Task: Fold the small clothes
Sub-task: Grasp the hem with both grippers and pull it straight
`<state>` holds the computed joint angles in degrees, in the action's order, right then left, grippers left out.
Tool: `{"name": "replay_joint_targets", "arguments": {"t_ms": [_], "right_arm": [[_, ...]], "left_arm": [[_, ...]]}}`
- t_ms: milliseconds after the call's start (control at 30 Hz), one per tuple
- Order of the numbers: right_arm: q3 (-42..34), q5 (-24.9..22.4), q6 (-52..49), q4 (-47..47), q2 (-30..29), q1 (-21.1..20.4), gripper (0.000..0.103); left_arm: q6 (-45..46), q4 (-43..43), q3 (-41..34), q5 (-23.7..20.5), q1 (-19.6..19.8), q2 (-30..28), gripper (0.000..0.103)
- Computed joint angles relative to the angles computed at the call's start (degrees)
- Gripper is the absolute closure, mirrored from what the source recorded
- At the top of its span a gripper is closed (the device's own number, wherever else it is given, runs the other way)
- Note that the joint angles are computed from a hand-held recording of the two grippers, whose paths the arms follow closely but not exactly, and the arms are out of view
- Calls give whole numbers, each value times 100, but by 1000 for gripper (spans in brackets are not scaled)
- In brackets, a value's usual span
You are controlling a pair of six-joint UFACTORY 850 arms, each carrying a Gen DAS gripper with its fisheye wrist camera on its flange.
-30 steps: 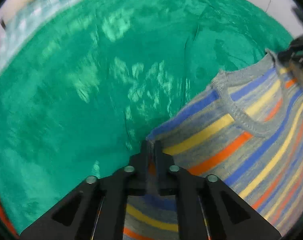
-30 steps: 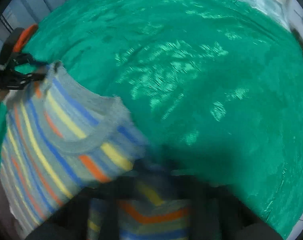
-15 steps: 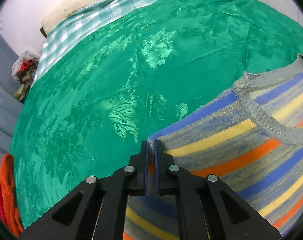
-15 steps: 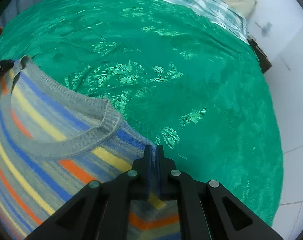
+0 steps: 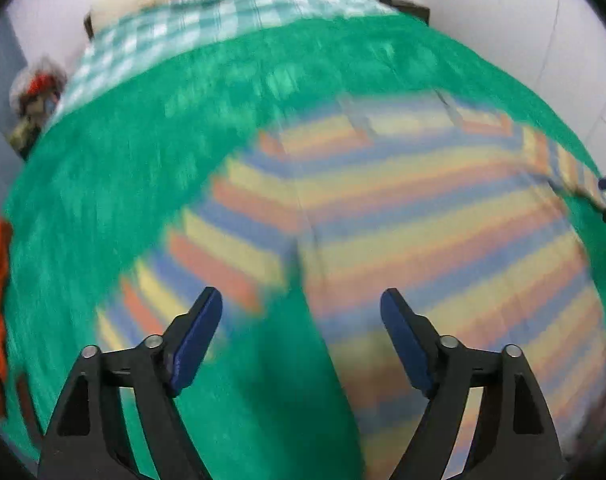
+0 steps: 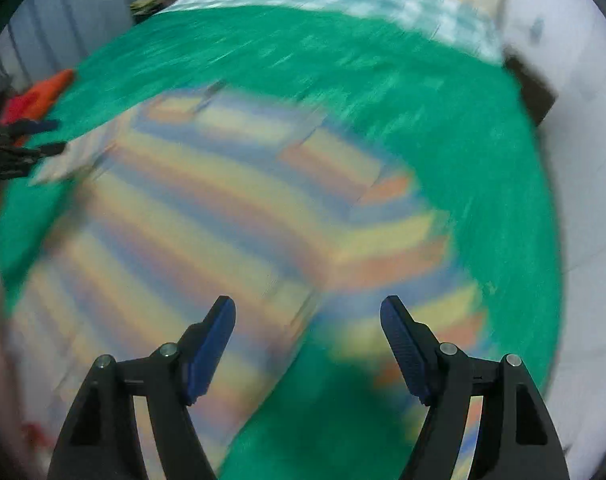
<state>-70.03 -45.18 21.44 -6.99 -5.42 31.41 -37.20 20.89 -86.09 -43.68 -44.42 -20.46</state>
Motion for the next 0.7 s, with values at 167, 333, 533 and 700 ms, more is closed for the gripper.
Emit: {"name": "replay_joint_targets", "arguments": {"t_ms": [167,333,533,700], "right_arm": [[2000,235,1170,1524,1711,774,29],[3122,1115,2304,2175,2295,1470,47],[2819,143,2915,1309,2067,1721,99],[2683,24,3237,954,1741,1852,99]], "left_arm": [[-695,-895,1477,-271,-625,850,20],[-1511,-294,1754,-443,-1162,850,26],[-1779,-24,1647,-887,-1347,725,63],[-2123,138,1811,-828,-1390,863,60]]}}
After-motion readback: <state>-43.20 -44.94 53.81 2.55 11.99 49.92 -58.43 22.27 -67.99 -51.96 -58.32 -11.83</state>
